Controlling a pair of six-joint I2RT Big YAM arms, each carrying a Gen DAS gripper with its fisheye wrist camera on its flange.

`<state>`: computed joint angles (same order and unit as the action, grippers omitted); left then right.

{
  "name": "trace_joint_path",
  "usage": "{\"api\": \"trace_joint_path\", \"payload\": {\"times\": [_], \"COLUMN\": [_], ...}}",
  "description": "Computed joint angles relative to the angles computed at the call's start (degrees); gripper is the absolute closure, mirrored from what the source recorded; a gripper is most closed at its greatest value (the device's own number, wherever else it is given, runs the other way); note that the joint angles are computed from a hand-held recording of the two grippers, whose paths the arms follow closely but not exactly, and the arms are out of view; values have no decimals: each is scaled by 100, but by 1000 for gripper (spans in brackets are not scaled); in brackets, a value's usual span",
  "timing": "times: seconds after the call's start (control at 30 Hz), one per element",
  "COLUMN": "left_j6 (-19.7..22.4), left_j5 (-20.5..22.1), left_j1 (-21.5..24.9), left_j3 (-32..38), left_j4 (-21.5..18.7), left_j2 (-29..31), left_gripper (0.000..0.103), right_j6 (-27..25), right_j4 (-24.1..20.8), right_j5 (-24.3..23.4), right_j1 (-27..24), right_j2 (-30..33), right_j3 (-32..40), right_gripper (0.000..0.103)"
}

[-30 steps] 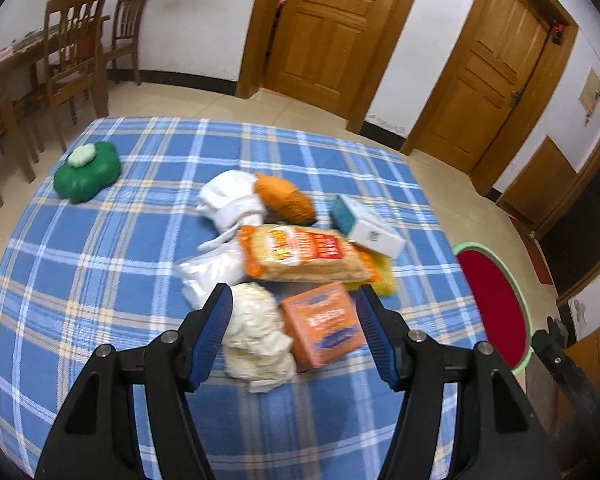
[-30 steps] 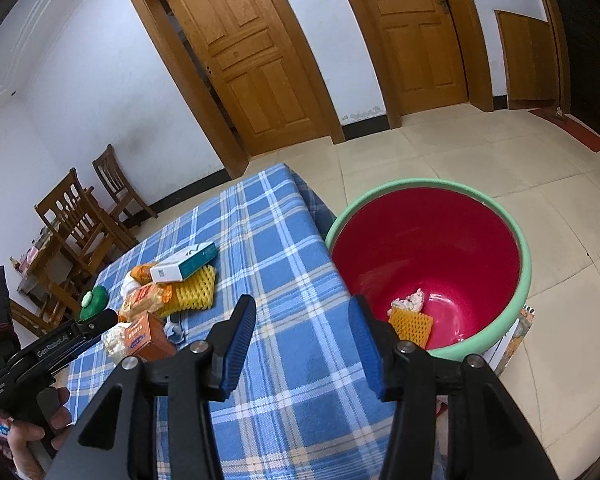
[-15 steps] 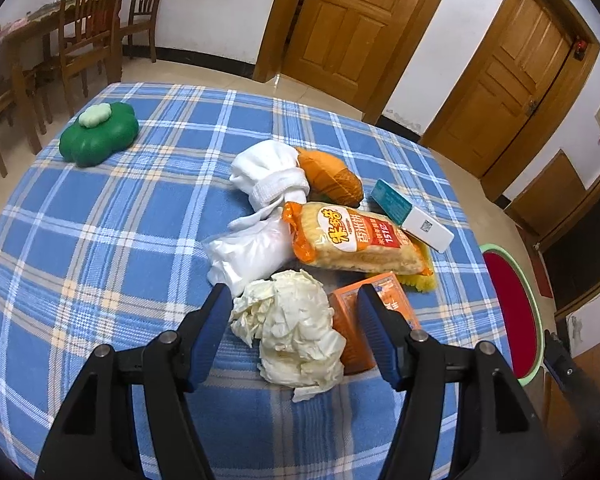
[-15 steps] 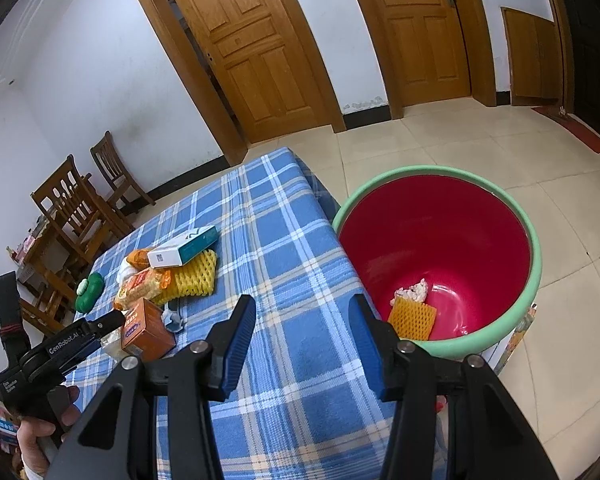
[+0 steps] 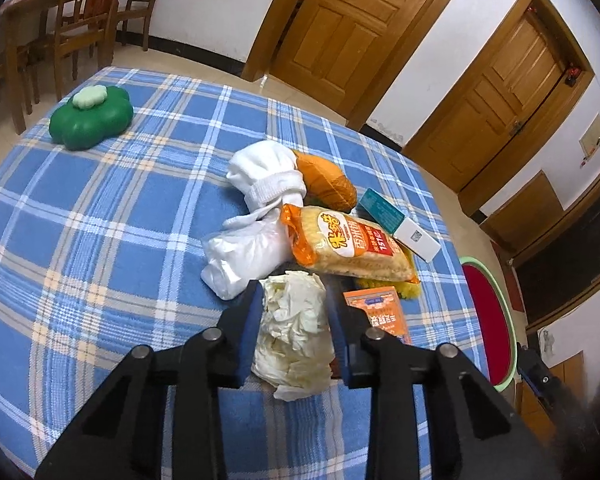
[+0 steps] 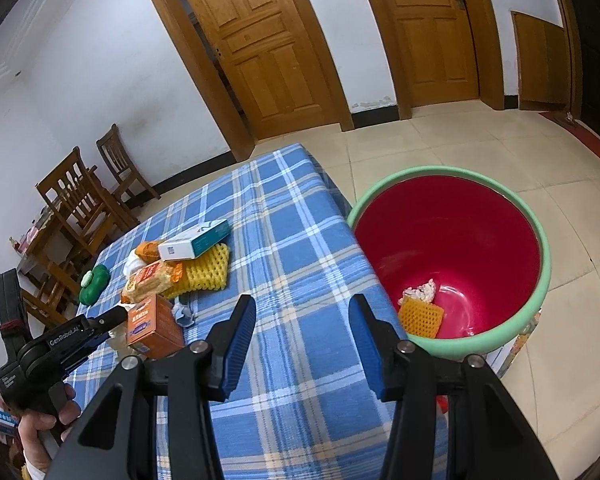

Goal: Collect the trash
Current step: 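Grasp another crumpled tissue with the left tool while the right tool grasps the orange carton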

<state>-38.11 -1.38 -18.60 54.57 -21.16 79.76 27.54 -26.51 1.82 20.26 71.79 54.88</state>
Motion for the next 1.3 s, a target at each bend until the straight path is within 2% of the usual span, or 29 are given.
{"api": "trace_joint_path", "payload": {"times": [0.53, 0.9, 1.3], "left_j6": [216, 238, 138], "left_j5": [-129, -308, -37], "left_j1": [186, 482, 835], "left_j3": [-440, -833, -1119], "left_j4": [32, -51, 30], "left_j2": [-718, -1158, -1160], "left_gripper": [73, 72, 72], "right_j6": [-227, -505, -850], "right_j4": [-28, -167, -544], "right_j5": [12, -178, -96], "right_j1": [573, 1125, 1458], "right_j2": [341, 901, 1641], "right_j3": [386, 861, 1499], "right_gripper": [51, 51, 47]}}
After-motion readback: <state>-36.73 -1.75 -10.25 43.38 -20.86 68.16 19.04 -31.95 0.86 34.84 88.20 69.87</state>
